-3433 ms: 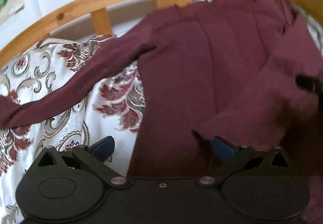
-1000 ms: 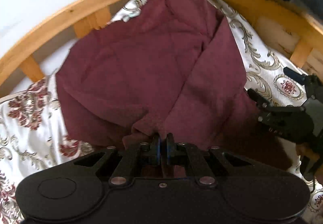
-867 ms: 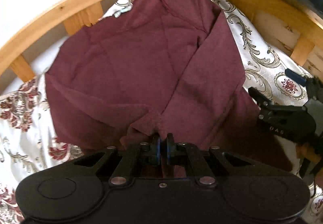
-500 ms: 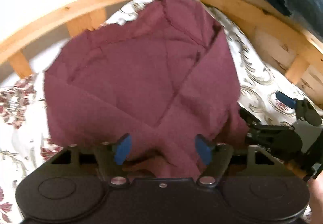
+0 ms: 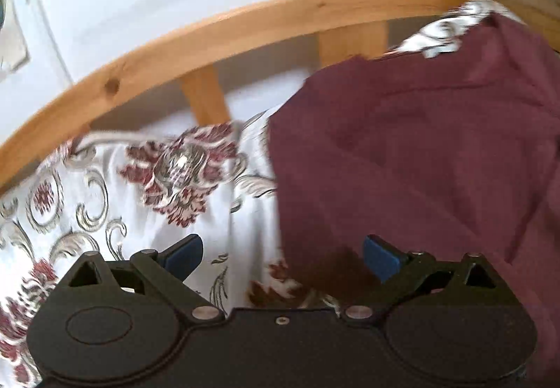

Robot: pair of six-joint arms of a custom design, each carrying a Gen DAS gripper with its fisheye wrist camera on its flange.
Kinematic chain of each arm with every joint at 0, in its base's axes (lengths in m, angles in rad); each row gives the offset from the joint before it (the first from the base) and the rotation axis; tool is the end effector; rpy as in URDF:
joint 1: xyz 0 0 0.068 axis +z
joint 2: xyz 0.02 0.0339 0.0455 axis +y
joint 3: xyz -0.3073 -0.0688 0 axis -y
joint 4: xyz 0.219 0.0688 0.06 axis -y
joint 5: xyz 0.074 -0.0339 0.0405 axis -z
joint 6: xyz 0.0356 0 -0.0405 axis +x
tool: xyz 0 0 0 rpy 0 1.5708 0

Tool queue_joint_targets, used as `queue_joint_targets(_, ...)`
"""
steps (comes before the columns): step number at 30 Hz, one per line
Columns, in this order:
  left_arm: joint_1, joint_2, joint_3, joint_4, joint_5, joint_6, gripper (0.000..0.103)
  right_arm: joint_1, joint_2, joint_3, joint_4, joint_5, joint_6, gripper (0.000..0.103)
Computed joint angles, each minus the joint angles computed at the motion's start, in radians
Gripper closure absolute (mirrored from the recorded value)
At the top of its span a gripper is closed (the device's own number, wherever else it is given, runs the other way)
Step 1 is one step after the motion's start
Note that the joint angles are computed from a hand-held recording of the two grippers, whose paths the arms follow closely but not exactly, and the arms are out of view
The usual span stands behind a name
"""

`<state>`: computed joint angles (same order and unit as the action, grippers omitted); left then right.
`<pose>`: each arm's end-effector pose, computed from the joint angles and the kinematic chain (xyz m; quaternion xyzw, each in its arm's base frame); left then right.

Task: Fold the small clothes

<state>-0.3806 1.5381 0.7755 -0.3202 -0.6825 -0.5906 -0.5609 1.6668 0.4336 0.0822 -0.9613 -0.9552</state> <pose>0.2473 -0.0748 0.2230 -0.1762 0.9009 0.1810 0.3529 0.1993 -0.0908 0.1464 -0.2643 0.8316 0.2014 0.4451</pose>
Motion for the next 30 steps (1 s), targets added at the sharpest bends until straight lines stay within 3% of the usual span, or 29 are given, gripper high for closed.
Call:
queue_joint_targets(2, 0.057, 0.020, -0.023, 0.067, 0.040, 0.024, 0.005, 0.014, 0.013, 0.004, -0.034, 0.020, -0.026, 0.020)
queue_joint_targets(4, 0.093, 0.038, -0.042, 0.118, 0.067, 0.045, 0.005, 0.039, 0.021, -0.005, -0.025, 0.049, -0.021, 0.028)
queue_joint_targets(6, 0.110, 0.065, -0.052, 0.158, 0.073, 0.071, 0.005, 0.052, 0.030, -0.005, -0.029, 0.067, -0.034, 0.045)
queue_joint_targets(8, 0.111, 0.098, -0.047, 0.180, 0.066, 0.094, 0.005, 0.058, 0.035, 0.007, -0.067, 0.076, -0.063, 0.070)
queue_joint_targets(12, 0.109, 0.123, -0.045, 0.212, 0.054, 0.116, 0.004, 0.044, 0.018, 0.054, -0.194, 0.066, -0.166, 0.096)
queue_joint_targets(15, 0.114, 0.125, -0.048, 0.224, 0.055, 0.131, 0.004, -0.005, -0.050, 0.055, -0.186, 0.023, -0.228, 0.098)
queue_joint_targets(21, 0.095, 0.122, -0.043, 0.206, 0.031, 0.122, 0.005, -0.048, -0.031, 0.117, -0.135, -0.028, -0.161, 0.098)
queue_joint_targets(24, 0.072, 0.133, -0.024, 0.176, 0.002, 0.099, 0.005, -0.027, -0.001, 0.078, -0.006, 0.035, -0.092, 0.083)
queue_joint_targets(26, 0.056, 0.133, -0.021, 0.169, -0.009, 0.081, 0.005, -0.035, -0.004, 0.064, 0.018, 0.033, -0.099, 0.056)
queue_joint_targets(30, 0.010, 0.119, -0.056, 0.209, -0.025, 0.050, 0.003, -0.036, -0.009, 0.046, 0.037, 0.012, -0.104, 0.042)
